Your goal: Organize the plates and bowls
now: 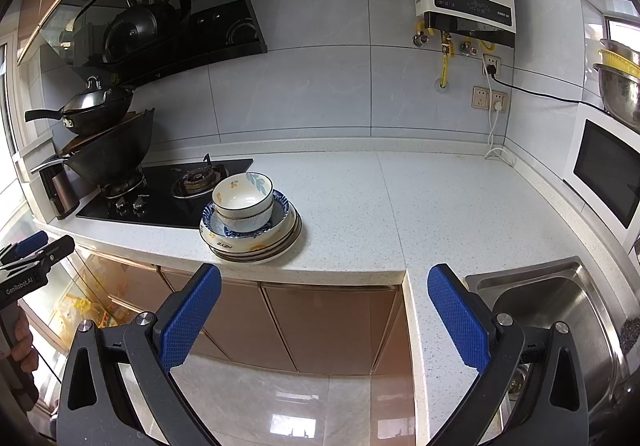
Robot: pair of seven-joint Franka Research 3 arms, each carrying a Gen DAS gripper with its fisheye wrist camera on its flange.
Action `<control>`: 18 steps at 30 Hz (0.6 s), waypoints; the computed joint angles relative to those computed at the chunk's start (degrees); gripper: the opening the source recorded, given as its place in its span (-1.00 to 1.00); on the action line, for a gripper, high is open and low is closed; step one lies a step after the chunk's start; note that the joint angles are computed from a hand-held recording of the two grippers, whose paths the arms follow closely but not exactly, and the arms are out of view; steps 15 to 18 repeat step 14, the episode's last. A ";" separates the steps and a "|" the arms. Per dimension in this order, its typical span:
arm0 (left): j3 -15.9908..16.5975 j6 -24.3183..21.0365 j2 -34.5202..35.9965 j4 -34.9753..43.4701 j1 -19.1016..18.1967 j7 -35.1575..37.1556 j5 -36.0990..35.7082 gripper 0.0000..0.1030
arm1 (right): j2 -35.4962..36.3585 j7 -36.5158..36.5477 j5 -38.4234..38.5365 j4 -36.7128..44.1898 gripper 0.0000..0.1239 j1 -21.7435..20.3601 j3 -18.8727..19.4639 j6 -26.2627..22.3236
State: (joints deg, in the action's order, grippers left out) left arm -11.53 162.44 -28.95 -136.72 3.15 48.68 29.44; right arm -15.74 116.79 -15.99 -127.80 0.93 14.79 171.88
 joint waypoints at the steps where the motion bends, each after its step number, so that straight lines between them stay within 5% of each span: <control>1: -0.15 -0.08 -0.03 0.05 0.09 -0.11 0.14 0.70 | -0.07 0.01 -0.08 -0.10 0.64 -0.04 -0.03 0.08; 18: -0.46 0.18 -0.57 -0.22 0.33 -0.54 0.45 0.70 | -0.06 -0.10 -0.18 -0.19 0.64 -0.09 -0.15 0.29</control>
